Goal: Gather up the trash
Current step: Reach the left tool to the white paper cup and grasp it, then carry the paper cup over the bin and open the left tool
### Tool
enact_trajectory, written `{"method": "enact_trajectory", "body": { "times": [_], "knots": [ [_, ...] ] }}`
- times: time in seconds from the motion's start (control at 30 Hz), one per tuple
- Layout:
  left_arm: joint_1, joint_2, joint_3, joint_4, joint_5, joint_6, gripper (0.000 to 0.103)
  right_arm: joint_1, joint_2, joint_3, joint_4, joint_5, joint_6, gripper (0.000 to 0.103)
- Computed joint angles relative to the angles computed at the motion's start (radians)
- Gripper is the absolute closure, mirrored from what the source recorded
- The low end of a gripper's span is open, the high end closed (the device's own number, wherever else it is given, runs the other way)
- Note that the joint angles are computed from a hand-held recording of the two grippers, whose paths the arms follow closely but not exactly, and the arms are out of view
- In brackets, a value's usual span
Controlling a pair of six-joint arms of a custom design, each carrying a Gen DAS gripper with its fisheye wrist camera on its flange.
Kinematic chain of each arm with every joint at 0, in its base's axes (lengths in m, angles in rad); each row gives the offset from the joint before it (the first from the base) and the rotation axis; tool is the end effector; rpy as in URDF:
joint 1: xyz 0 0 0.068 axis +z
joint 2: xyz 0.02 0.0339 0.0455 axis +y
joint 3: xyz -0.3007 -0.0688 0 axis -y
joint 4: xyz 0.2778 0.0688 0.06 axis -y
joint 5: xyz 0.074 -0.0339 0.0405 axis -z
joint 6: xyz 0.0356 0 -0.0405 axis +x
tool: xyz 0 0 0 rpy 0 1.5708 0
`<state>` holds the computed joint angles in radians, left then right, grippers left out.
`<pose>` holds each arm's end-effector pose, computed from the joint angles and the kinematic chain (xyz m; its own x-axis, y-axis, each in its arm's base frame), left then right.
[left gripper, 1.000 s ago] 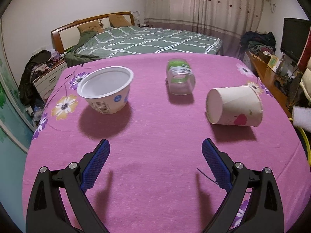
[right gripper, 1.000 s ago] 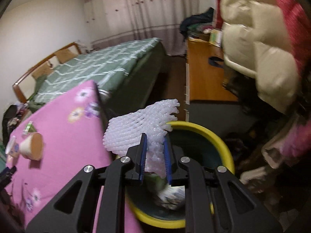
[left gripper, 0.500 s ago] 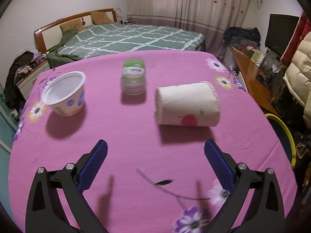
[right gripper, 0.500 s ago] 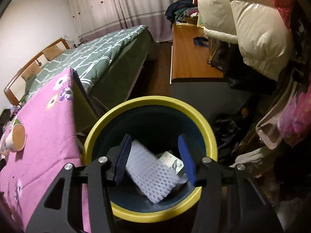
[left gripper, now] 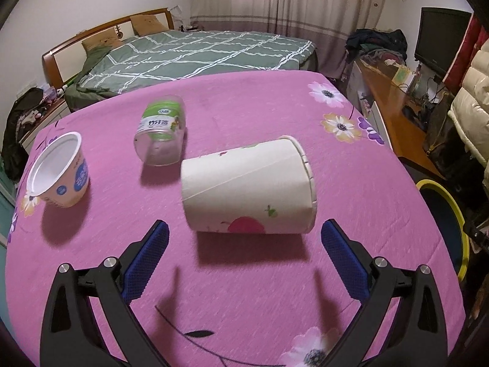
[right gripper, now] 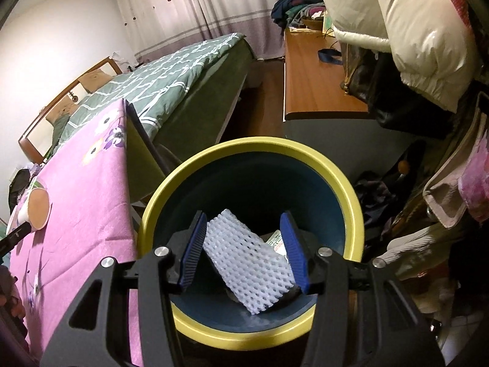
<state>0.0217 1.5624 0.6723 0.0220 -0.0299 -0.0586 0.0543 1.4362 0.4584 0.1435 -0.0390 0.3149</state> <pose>0.3097 0.0078 0.1524 -0.7592 -0.0750 -0.6465 -0.0856 0.9962 -0.0151 0.2578 0.0154 0.1335 -0.7283 0.2704 -0.6297 0.1527 0.9598 0.2355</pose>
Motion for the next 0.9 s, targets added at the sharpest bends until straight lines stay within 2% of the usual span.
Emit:
{"method": "enact_trajectory", "body": {
  "times": [0.37,0.4,0.43,0.7,0.9],
  "knots": [
    [-0.023,0.094,0.084,-0.021,-0.018,-0.042,0.006,0.013,0.03,0.007,0.013,-0.011,0.004,0.055],
    [-0.022,0.102,0.09,-0.023,-0.017,-0.047,0.009,0.013,0.027,0.007,0.012,-0.011,0.004,0.055],
    [-0.02,0.114,0.105,-0.035,-0.012,-0.055,0.019,0.012,0.025,0.005,0.013,-0.01,0.002,0.055],
    [-0.062,0.101,0.111,-0.055,-0.022,-0.069,0.019,-0.016,-0.003,-0.006,0.009,-0.02,-0.01,0.055],
    [-0.153,0.048,0.115,-0.099,-0.019,-0.088,0.019,-0.045,-0.027,-0.021,0.002,-0.029,-0.032,0.055]
  ]
}}
